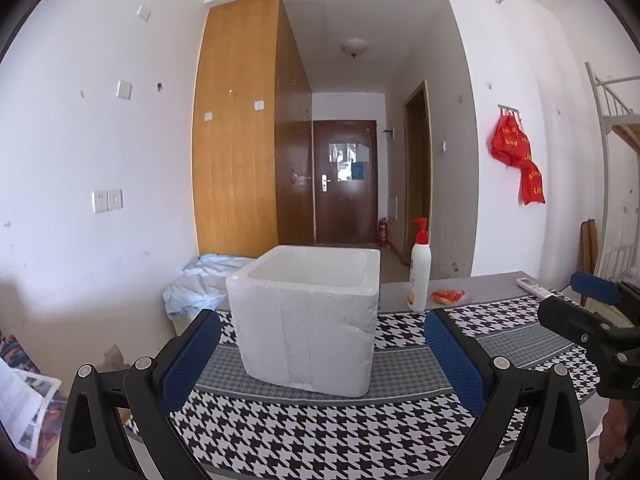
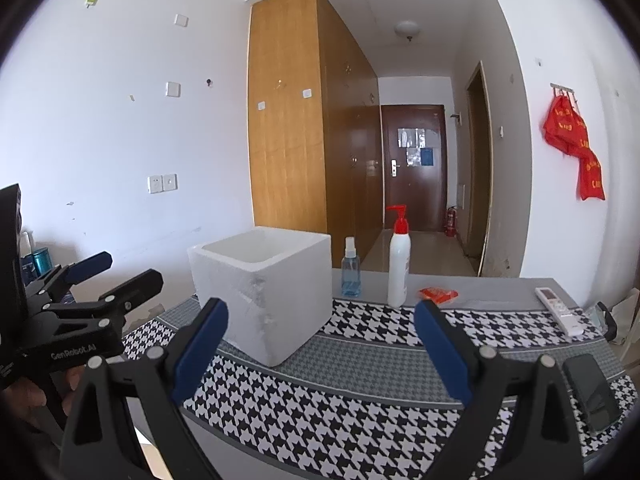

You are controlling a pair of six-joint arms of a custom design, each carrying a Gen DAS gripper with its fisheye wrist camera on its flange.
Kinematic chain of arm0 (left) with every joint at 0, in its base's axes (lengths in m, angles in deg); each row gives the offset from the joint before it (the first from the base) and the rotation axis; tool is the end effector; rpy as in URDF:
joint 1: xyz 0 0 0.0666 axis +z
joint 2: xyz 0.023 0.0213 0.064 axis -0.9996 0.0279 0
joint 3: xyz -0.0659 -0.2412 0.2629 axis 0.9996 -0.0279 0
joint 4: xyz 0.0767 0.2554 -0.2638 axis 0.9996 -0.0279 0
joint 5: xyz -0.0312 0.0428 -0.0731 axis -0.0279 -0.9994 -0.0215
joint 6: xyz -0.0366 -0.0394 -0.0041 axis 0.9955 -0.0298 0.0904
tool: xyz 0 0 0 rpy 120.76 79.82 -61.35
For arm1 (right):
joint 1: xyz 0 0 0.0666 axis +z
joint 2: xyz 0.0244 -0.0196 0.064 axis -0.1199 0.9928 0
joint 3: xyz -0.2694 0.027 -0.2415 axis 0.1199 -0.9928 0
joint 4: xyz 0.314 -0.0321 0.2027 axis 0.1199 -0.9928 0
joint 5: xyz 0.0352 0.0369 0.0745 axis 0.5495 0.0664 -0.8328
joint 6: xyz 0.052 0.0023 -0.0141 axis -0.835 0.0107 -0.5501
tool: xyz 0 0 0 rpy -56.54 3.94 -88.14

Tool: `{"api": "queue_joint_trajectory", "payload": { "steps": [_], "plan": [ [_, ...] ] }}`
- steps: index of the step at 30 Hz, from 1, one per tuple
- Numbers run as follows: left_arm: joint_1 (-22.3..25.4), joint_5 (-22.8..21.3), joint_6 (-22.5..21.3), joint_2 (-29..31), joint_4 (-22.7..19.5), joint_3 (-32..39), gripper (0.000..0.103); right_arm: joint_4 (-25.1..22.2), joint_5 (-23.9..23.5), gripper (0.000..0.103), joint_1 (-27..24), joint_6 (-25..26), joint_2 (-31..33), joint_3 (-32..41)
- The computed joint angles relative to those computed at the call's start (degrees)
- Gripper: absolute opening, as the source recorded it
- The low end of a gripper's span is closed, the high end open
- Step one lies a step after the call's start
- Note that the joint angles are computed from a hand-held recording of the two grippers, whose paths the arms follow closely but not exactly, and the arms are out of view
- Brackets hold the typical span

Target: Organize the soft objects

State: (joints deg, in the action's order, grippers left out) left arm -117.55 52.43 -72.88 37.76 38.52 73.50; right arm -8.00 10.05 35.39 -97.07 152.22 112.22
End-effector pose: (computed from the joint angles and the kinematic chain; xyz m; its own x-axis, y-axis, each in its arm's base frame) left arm 0.4061 -0.2051 0.3972 -0.2119 -0.0015 -0.9773 -0.0683 0.9976 0.0133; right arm 0.4613 0.4053 0.3977 -0.2408 -0.0479 -0.9694 -0.4148 0.9081 0.0581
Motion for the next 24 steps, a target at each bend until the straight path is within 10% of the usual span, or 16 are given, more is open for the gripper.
{"api": "queue_joint_trajectory", "payload": {
  "steps": [24],
  "plan": [
    [-0.14, -2.03, 1.49, -0.80, 2.33, -3.14, 0.102, 2.69, 1.39, 0.096, 0.60, -0.69, -0.46, -3.20]
  ]
}}
